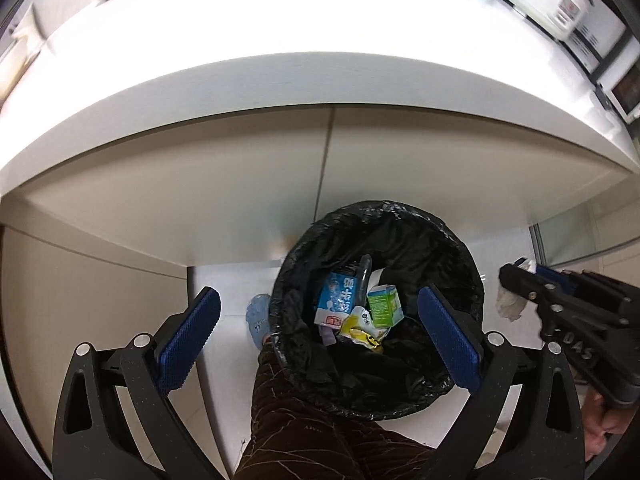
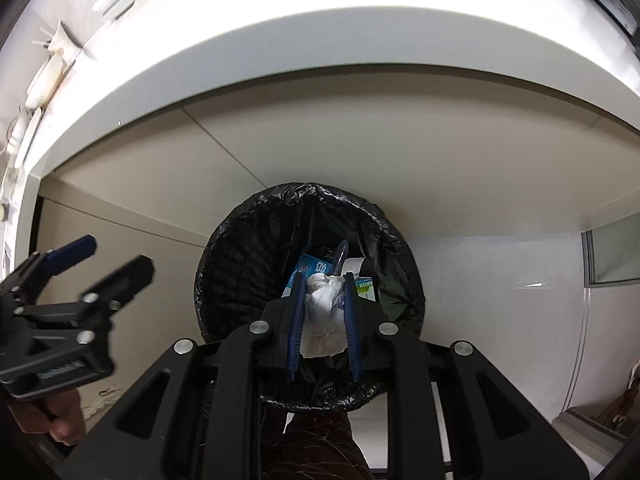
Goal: Collect trash
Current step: 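Open the left tool to drop the green box while the right tool releases the tissue, then raise both tools back up over the counter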
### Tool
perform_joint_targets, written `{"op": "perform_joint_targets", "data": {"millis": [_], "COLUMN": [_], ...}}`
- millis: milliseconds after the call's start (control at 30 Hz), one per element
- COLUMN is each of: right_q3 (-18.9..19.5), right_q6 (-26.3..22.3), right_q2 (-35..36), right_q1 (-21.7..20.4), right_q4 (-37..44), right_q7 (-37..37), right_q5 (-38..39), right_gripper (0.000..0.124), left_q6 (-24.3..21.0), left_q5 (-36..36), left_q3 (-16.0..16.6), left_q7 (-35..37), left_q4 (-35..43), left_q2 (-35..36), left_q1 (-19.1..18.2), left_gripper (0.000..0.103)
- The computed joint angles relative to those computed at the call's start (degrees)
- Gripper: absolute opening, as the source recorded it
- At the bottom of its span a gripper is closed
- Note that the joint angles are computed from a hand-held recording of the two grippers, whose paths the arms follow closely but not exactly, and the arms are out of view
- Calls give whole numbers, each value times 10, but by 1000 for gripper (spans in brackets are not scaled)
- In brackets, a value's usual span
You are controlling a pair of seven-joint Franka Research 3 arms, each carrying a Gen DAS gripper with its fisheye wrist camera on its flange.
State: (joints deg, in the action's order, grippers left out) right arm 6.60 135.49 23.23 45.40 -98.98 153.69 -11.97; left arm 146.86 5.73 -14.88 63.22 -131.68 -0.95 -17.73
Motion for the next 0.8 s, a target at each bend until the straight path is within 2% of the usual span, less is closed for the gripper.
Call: {"op": "perform_joint_targets", "data": {"millis": [233,433,533,600,800], "right_q3": [2,-6,-10,-14,-20], "right_q6": [-11,-22,-27,-31,-35], "right_q2": [39,48,51,52,40], "right_q1": [3,12,16,19,27], "right_q4": [44,58,64,68,63], "right_q7": [-38,-44,-40,-35,-12], "right_q5": [13,15,10,3,-25], "right_gripper": [18,25,35,49,70], "left_q6": [-5,-7,-6,-4,-4], "left_q5": [-1,-8,-9,-10,-15], "left_q3": [8,11,12,12,11], "left_q7": [-5,-9,-9,-7,0], "left_q4": [-11,-19,-21,-21,-19], "left_q2": [-16,-19,-20,-19,-17], "left_q1": [8,13,15,15,15], "left_gripper": [97,97,97,97,97]}}
